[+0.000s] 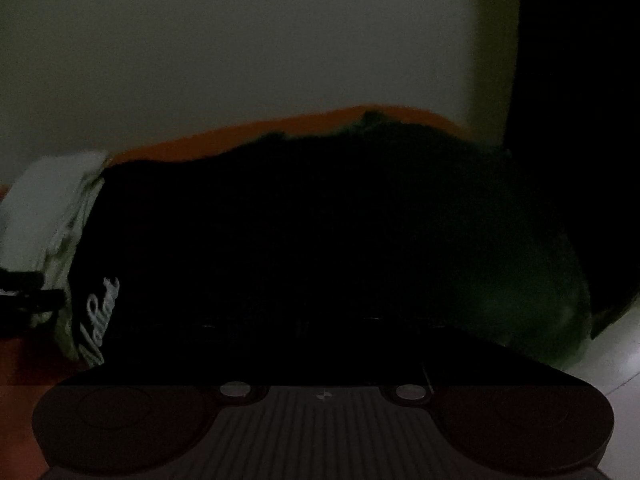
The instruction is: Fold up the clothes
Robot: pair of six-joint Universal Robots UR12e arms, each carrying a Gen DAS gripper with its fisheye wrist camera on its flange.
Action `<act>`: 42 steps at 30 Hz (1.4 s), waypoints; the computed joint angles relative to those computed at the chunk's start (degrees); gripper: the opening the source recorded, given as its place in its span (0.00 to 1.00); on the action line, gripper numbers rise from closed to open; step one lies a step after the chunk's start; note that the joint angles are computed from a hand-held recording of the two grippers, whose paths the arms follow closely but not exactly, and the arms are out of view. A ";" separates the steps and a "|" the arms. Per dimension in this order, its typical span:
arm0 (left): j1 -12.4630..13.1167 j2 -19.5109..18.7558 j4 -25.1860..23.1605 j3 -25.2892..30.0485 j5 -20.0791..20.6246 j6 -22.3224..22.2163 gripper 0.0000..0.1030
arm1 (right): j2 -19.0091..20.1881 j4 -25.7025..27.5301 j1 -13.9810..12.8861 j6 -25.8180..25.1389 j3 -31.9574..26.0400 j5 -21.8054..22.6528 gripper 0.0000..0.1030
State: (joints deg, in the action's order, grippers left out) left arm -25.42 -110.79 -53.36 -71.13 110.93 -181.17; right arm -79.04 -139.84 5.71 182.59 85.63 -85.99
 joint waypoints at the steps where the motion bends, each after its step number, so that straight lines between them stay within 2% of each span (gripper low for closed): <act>1: 0.08 -0.63 -2.33 0.86 0.18 -1.54 0.44 | 0.50 1.86 0.45 -0.44 -0.56 -1.94 0.17; 2: 0.65 -0.46 -3.50 0.72 -1.09 -3.29 0.44 | 0.83 3.86 0.35 -0.01 -0.91 -3.56 0.14; 3: 1.09 -0.06 -3.39 0.14 -2.14 -4.24 0.44 | 1.14 5.02 -0.02 1.60 -1.03 -4.44 0.04; 4: 1.30 0.29 -3.34 -0.12 -2.66 -4.58 0.44 | 1.17 5.71 -0.61 3.49 -0.96 -4.01 0.01; 7: 1.53 1.21 -4.17 0.14 -4.30 -4.69 0.44 | 0.62 6.98 -1.51 7.14 -1.34 -2.82 0.04; 8: 1.66 1.74 -5.66 0.66 -5.46 -5.29 0.44 | 0.23 8.07 -1.49 7.47 -1.78 -2.23 0.11; 9: 1.79 2.14 -7.63 1.48 -6.51 -6.02 0.46 | -0.21 9.61 -1.51 8.17 -2.43 -0.99 0.12; 12: 2.15 2.73 -13.99 5.32 -8.11 -8.88 0.55 | -1.31 15.29 -0.71 13.92 -6.03 1.79 0.14; 14: 2.44 2.89 -18.00 8.47 -8.74 -11.27 0.67 | -1.09 18.41 0.40 16.58 -9.30 3.28 0.14; 17: 2.98 3.56 -20.44 10.98 -9.02 -12.21 0.84 | -0.05 22.21 2.32 18.87 -14.19 5.54 0.14; 19: 3.40 4.14 -21.56 12.11 -8.91 -12.36 0.85 | 0.30 24.78 3.81 19.51 -16.91 5.50 0.14; 20: 3.55 4.71 -21.84 12.14 -8.52 -12.37 0.89 | 0.60 25.66 4.61 19.41 -18.23 4.85 0.15; 22: 4.33 5.81 -22.58 11.75 -9.24 -11.86 0.95 | 1.07 26.31 6.12 19.33 -20.23 3.42 0.28; 23: 4.72 6.42 -23.03 11.45 -9.59 -11.61 0.96 | 0.79 26.45 7.01 19.28 -20.48 2.48 0.38; 26: 5.19 8.58 -23.33 9.46 -8.21 -11.20 1.00 | -0.30 26.34 9.31 17.58 -20.11 -0.03 0.44; 28: 5.48 10.21 -23.40 7.71 -7.90 -10.88 1.00 | -0.78 25.78 10.73 16.00 -19.61 -1.09 0.64; 29: 5.64 11.03 -24.06 6.94 -8.14 -11.15 1.00 | -1.20 24.95 11.48 15.46 -18.89 -1.78 0.83; 30: 5.82 11.94 -24.41 6.02 -8.47 -11.64 1.00 | -1.62 23.90 12.19 15.06 -18.09 -2.49 0.99; 32: 6.11 14.39 -22.53 2.97 -8.84 -12.90 1.00 | -2.85 21.07 13.68 14.41 -15.78 -3.52 1.00; 35: 6.51 18.15 -19.89 -1.60 -9.10 -14.24 1.00 | -4.45 20.90 15.29 15.50 -13.86 -3.66 1.00; 39: 5.97 22.26 -18.70 -6.01 -6.36 -14.30 1.00 | -7.46 19.57 17.46 16.69 -10.60 -4.96 1.00; 42: 5.59 25.39 -17.07 -8.96 -6.12 -15.41 1.00 | -9.45 19.00 18.83 17.05 -8.66 -6.09 1.00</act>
